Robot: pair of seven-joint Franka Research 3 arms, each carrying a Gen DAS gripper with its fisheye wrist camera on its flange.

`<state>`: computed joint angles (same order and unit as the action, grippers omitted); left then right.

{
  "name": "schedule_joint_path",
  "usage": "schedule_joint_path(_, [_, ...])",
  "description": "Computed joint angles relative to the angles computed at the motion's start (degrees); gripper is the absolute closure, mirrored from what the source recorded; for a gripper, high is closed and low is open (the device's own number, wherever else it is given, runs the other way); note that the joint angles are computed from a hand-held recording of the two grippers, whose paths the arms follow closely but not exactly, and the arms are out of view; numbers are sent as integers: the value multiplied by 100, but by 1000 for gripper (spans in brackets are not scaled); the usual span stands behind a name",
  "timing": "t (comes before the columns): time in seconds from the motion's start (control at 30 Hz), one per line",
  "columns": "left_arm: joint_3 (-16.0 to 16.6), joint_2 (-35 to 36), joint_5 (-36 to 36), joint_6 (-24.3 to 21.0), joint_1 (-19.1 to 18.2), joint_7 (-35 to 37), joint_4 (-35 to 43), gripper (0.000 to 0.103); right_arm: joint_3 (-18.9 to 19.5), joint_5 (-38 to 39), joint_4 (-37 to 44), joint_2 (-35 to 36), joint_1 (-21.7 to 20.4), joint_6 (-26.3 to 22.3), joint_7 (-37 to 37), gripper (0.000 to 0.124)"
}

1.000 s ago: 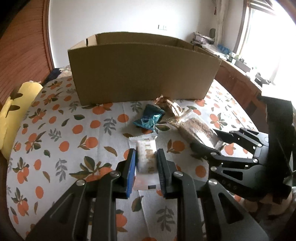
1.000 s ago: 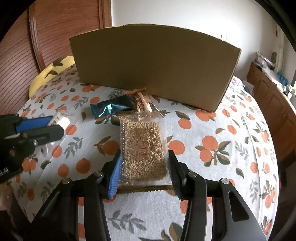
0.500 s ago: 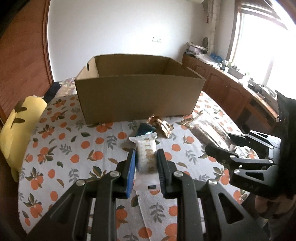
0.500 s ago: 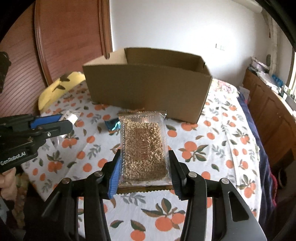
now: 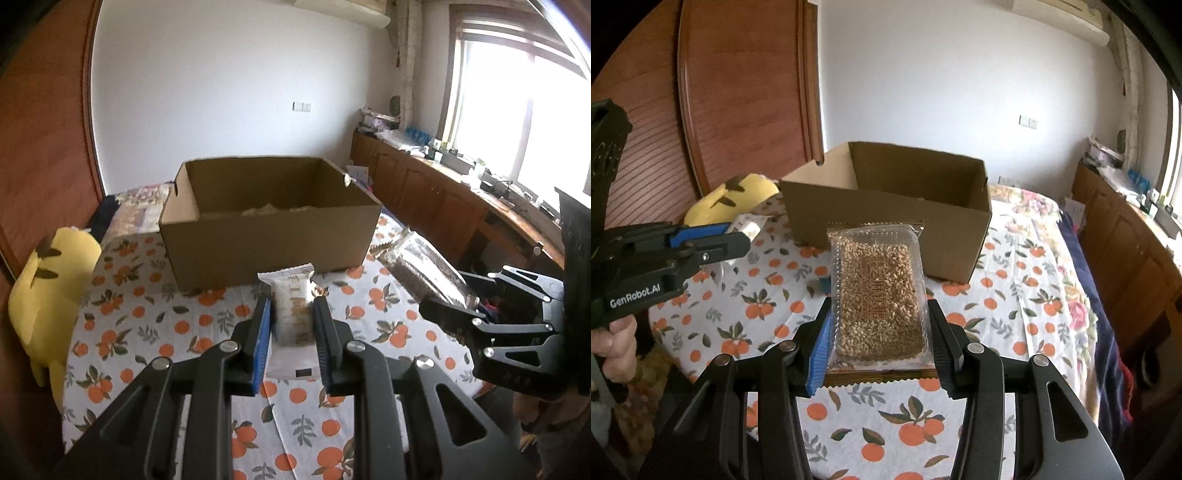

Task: Organize snacks
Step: 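Carry both packs into the cardboard box and open both tools to release them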

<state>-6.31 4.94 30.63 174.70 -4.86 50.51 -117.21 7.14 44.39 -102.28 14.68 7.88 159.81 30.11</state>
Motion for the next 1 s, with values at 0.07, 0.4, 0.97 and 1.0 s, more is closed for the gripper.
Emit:
schedule_joint_path(0.07, [-27, 27, -63, 43, 19, 132, 79, 82, 23, 82, 2, -44, -31, -13, -93, 76])
schedule_joint_path(0.4, [-114, 400, -638, 0, 9, 977, 759, 82, -12, 141, 390, 31, -56, -107, -167, 76])
schedule_joint_path(0.97, [-215, 1711, -1268, -475, 91, 2006, 2641, 82, -40, -794, 2308, 1181, -186, -559, 500, 76])
schedule_joint_path(1.0, [-218, 1785, -1307, -508, 102, 2051, 2739, 82, -36, -868, 2482, 1291, -188, -609, 569, 76])
